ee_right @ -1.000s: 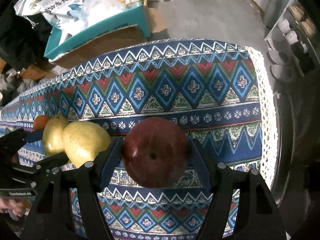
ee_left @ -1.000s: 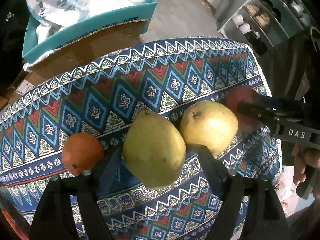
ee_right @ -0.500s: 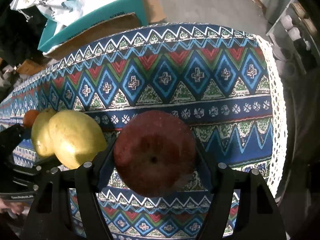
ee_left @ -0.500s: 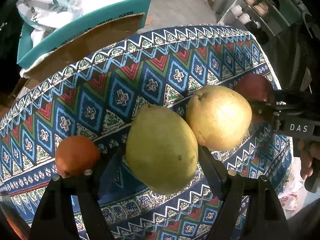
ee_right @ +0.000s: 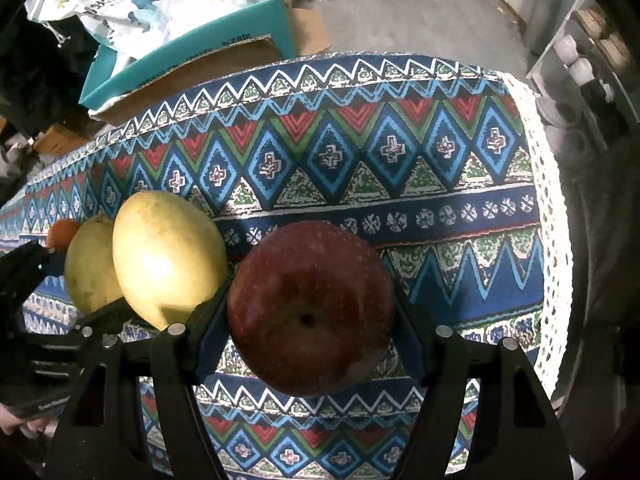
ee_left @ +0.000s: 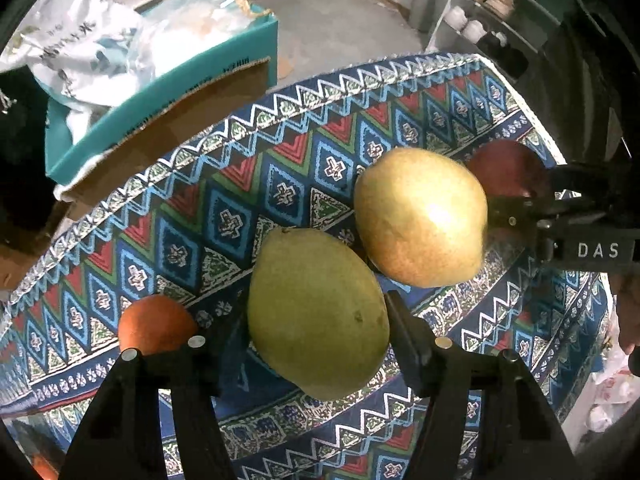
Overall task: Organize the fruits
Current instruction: 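Lift the pear and apple and carry both over the glass bowl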
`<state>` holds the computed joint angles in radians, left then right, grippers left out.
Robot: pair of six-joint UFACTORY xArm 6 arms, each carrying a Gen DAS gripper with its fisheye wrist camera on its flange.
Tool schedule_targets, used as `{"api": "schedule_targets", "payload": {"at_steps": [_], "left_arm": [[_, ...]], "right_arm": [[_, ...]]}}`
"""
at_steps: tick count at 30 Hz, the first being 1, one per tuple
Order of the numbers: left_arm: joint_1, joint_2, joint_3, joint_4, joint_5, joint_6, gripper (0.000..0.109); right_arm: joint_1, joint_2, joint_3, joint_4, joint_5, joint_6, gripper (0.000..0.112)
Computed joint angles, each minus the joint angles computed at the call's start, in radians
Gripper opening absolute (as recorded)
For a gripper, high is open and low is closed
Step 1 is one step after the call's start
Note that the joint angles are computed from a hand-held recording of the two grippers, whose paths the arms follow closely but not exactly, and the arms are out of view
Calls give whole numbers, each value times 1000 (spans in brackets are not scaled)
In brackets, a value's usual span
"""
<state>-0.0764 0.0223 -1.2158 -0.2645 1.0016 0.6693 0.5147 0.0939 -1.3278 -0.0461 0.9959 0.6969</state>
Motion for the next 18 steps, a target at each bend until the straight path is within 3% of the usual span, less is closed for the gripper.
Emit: {"api": "schedule_targets", "payload": {"at_steps": [18], "left_arm": [[117, -147, 20, -119, 80, 102, 65]], "right_arm": [[111, -64, -75, -142, 15, 96, 71]]}}
